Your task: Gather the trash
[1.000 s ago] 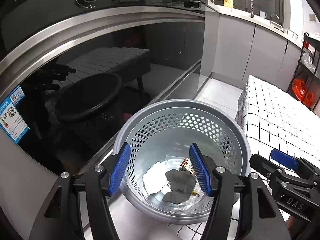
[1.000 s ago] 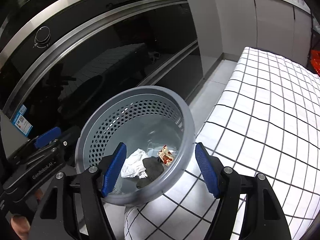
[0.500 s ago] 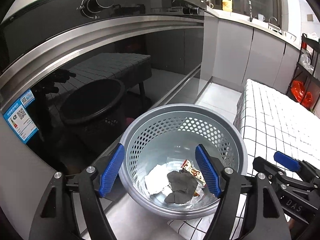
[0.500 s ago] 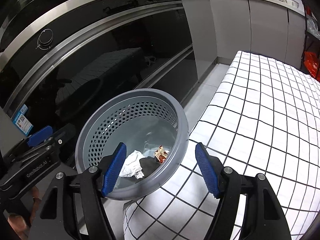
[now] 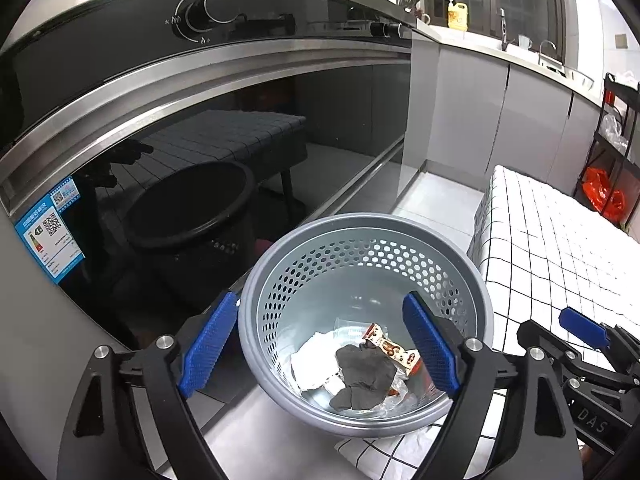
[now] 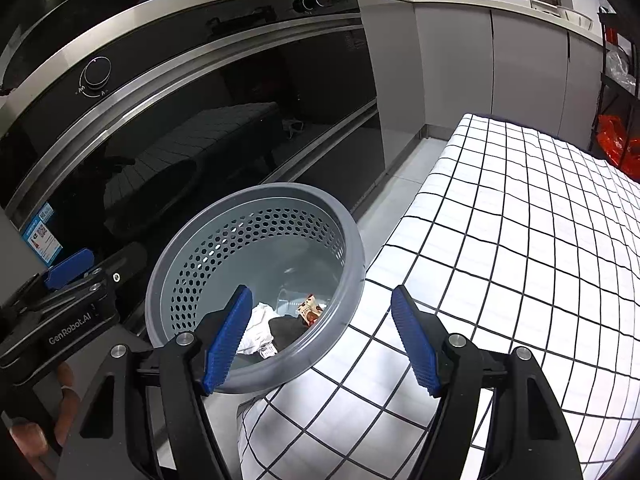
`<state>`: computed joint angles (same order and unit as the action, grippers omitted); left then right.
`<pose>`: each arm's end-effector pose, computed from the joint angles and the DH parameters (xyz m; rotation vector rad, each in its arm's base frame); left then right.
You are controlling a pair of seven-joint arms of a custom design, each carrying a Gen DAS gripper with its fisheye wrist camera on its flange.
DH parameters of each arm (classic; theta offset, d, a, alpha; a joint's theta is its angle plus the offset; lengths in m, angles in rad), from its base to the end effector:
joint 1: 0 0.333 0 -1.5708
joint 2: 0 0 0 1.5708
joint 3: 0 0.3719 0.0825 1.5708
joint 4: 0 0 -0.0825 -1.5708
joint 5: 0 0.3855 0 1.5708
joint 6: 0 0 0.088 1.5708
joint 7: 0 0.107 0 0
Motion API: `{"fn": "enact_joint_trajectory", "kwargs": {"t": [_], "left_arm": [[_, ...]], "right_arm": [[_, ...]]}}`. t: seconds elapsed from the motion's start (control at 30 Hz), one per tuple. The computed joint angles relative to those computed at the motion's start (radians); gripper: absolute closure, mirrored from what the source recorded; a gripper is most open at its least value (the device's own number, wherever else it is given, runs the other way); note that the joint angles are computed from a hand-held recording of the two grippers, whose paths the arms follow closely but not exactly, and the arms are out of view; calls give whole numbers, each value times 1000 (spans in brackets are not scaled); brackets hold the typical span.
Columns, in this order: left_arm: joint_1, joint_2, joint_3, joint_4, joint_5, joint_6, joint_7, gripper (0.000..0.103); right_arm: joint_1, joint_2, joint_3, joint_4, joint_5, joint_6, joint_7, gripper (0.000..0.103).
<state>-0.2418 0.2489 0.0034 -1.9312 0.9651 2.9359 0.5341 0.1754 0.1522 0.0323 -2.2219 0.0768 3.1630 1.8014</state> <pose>0.6254 -0.2066 0.4799 -1.6356 1.7746 -0.7571 0.5913 0.1167 0.4548 -1.6153 1.7905 -0.5024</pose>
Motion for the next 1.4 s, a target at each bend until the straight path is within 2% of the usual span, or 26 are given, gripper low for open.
{"fn": "enact_joint_trajectory", "kwargs": {"t": [0.13, 0.2, 0.33, 0.53, 0.7, 0.83, 1.03, 1.17, 1.23, 1.4], "left_arm": [[-9, -6, 11, 0, 44, 0, -42, 11], [-6, -9, 9, -1, 57, -3, -53, 10], [5, -14, 0, -5, 65, 1, -63, 7], [14, -20, -8, -8, 83, 6, -81, 6], [21, -22, -13, -13, 64, 15, -62, 6], [12, -29, -2, -15, 106, 14, -98, 6], [14, -35, -4, -13, 181, 3, -164, 6], [24, -38, -18, -15, 202, -7, -180, 6], [31, -38, -25, -15, 201, -5, -178, 6], [39, -39, -31, -16, 202, -1, -181, 6]], "right_arm": [[33, -6, -39, -6, -33, 2, 33, 34], [40, -8, -48, -9, -45, 5, 47, 34], [86, -13, -101, -15, -104, 11, 104, 32], [197, -22, -235, -23, -266, 21, 248, 30], [231, -30, -283, -27, -382, 19, 356, 30], [233, -35, -295, -26, -472, 16, 441, 30], [192, -37, -259, -18, -540, 9, 506, 30], [187, -38, -258, -12, -598, 4, 557, 30], [164, -38, -233, -11, -593, 0, 551, 30], [153, -38, -223, -7, -626, -5, 581, 30]]}}
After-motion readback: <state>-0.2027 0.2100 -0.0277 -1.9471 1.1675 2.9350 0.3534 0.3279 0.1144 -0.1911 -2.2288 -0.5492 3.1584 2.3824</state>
